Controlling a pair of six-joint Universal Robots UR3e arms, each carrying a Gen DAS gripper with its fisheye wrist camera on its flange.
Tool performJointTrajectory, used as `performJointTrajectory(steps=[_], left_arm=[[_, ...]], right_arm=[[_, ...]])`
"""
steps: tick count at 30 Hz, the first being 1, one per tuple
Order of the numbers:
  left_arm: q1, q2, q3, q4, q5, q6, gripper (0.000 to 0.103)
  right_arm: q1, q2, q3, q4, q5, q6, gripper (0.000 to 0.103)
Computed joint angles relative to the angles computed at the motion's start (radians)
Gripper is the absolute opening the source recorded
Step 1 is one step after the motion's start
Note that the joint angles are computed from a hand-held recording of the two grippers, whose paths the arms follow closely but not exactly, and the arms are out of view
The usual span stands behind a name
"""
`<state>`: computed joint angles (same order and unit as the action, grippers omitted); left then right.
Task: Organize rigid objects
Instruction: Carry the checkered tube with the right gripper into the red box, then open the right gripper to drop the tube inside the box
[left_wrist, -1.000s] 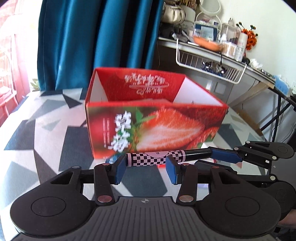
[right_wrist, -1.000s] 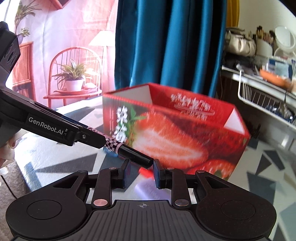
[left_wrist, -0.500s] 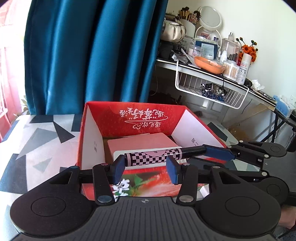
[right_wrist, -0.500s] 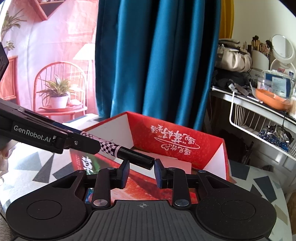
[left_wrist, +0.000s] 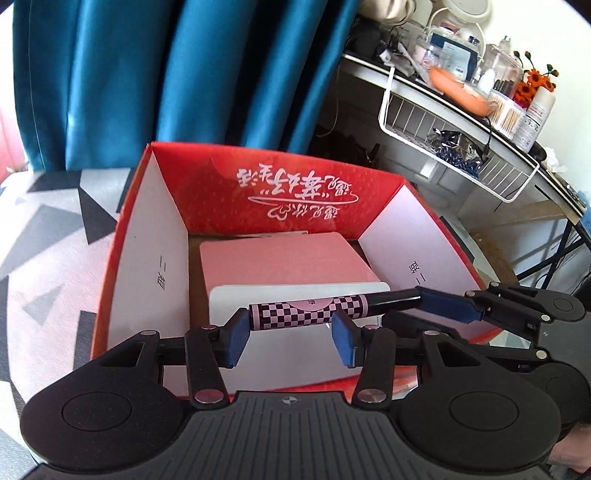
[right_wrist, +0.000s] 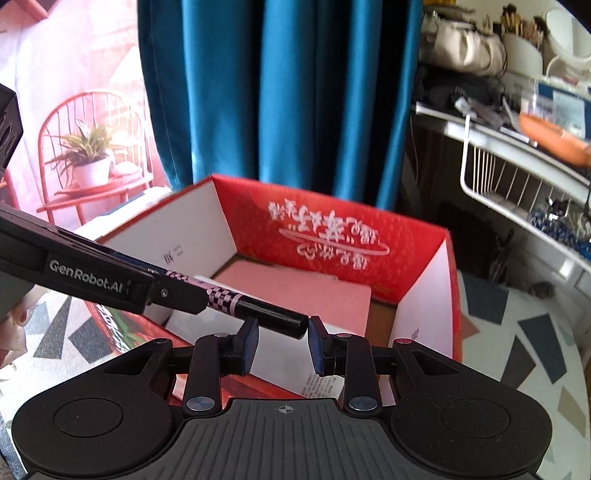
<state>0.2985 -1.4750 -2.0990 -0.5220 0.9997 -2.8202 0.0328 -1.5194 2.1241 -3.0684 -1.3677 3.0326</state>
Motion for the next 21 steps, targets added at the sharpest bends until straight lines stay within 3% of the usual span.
performJointTrajectory(steps=[6,8,12,14,15,17,21], left_arm=[[0.012,-0.039,0.017,-0.031,-0.018,0.026,0.051],[0.012,-0.027,0.006,-0.026,-0.013,0.046,0.057],[0.033,0.025,-0.034,-0.014,-0.035,0.068,0.082],[0.058,0.078,-0.080,-0.004,-0.059,0.079,0.087],[0.067,0.103,-0.103,0.006,-0.063,0.086,0.090],[0.074,0.152,-0.147,0.042,-0.044,0.084,0.097],[0.090,0.228,-0.200,0.064,-0.016,0.104,0.103]], right_arm=[[-0.024,0.017,-0.048,0.081,0.035,0.073,0.033],[-0.019,0.014,-0.042,0.076,0.020,0.095,0.035],[-0.007,-0.006,-0.034,0.083,-0.015,0.136,0.052],[-0.002,-0.027,-0.011,0.064,-0.033,0.141,0.061],[0.010,-0.035,0.007,0.038,-0.069,0.146,0.074],[0.018,-0.045,0.051,-0.025,-0.102,0.146,0.090],[-0.011,-0.092,0.127,-0.087,-0.082,0.156,0.102]])
